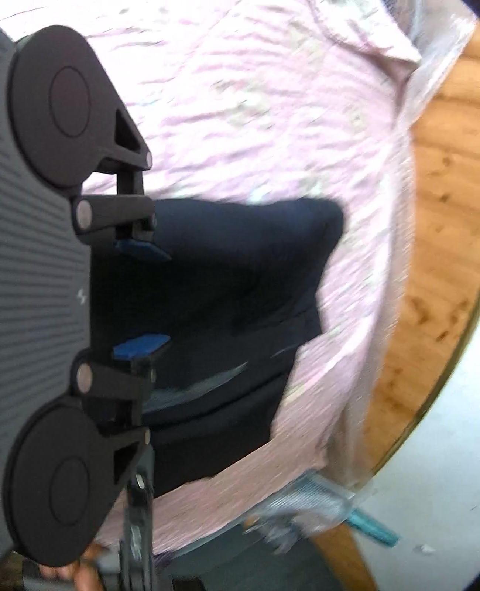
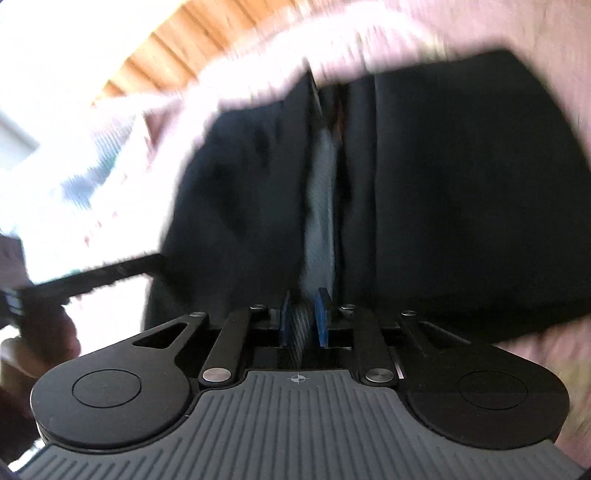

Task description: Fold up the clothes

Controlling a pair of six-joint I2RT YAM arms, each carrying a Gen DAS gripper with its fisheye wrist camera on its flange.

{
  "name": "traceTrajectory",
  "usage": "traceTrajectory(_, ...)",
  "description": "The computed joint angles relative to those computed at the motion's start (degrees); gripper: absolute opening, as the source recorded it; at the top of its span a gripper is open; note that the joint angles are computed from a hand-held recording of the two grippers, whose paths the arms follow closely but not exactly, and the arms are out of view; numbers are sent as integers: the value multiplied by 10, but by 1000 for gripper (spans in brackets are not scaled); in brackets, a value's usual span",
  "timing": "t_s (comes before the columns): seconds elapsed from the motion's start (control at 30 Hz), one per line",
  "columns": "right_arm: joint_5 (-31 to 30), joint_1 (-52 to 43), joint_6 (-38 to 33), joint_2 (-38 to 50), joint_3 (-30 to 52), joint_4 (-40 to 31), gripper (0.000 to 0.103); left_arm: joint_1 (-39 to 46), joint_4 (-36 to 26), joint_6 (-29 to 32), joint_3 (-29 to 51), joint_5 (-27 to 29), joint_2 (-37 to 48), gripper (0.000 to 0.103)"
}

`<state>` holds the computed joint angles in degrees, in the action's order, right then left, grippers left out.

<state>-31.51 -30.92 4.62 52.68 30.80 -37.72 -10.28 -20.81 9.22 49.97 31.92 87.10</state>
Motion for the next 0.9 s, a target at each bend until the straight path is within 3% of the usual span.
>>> traceTrajectory(0.13,29,70,-3,144,74,119,19,-23,42,-41,23,-62,69,46)
traceTrajectory(0.2,64,104,-36,249,115,157,25,-26,54,-47,11,-97,77,44)
traceTrajectory(0.23,80,117,-57,303,142,157,31,-20,65,-53,-5,-94,65,45)
traceTrajectory(0.27,92,128,-77,337,161,159,30,-14,62,-62,-14,-96,52,45)
traceTrajectory(0.4,101,177,-97,378,249,150,32,38,27,-79,-67,-15,-45,56)
traceTrajectory(0.47,90,200,-98,399,294,157,33,60,-4,-69,-92,13,-89,56)
traceTrajectory(0.63,131,282,-124,626,525,117,32,68,-37,-49,-156,-24,-136,53)
traceTrajectory(0.7,153,297,-126,671,557,123,27,76,-22,-50,-185,-33,-161,53)
traceTrajectory(0.73,165,303,-127,683,567,128,18,86,-19,-47,-193,-24,-166,53)
traceTrajectory(0.9,179,307,-76,691,608,82,14,118,-61,-35,-163,17,-158,47)
